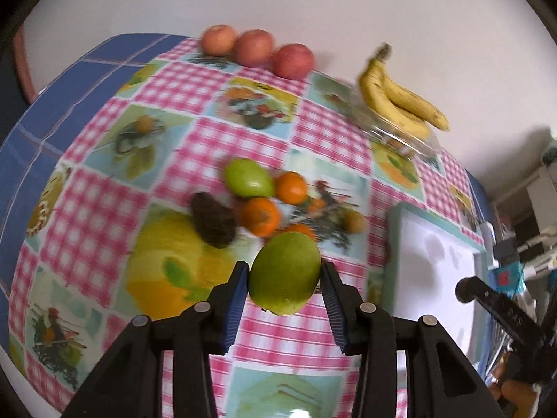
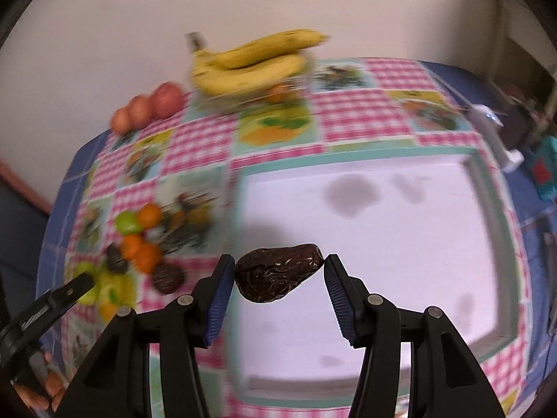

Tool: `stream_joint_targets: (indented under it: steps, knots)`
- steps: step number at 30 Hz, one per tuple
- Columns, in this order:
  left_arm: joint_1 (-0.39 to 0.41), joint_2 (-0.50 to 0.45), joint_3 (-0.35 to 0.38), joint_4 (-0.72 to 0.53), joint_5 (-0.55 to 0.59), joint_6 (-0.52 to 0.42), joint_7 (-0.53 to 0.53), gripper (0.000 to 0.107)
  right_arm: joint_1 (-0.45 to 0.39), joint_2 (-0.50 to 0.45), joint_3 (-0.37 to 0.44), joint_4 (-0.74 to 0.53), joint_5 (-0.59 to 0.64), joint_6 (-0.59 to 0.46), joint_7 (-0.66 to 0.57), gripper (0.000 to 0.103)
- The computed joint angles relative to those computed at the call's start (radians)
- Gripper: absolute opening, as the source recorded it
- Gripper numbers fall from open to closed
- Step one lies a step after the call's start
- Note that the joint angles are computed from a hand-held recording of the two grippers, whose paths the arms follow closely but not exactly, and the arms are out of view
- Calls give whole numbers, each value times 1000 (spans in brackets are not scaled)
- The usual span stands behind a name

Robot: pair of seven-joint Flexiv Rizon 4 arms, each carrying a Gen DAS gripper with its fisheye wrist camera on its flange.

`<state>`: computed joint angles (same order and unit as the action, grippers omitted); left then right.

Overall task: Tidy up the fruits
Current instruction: 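Carry both fruits into the white tray and open both tools to release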

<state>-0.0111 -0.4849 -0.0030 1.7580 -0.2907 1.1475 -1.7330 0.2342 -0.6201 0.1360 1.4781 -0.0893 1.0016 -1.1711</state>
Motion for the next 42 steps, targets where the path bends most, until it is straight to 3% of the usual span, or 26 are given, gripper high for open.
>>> stream_joint_targets:
  steps: [7, 20, 25, 35, 39, 42]
  knots:
    - [-38, -86, -46, -144, 17, -37, 60, 45, -20, 4, -89, 32, -51, 26, 134, 55]
    - [-122, -289, -63, -414, 50, -122, 127, 45, -63, -60, -107, -2, -90, 15, 217, 55]
    - [-144, -352, -41, -493, 66, -163, 101, 45, -71, -82, -108, -24, -100, -4, 229, 55]
    - [-132, -361, -62, -482, 59, -129, 91, 46, -79, -97, -101, -42, -95, -10, 224, 55]
    - [-118, -328, -86, -432, 30, -98, 107, 58, -82, -96, -98, -49, -93, -27, 217, 55]
    - [-110, -289, -98, -383, 8, -70, 123, 60, -78, -88, -105, -45, -98, -40, 223, 55]
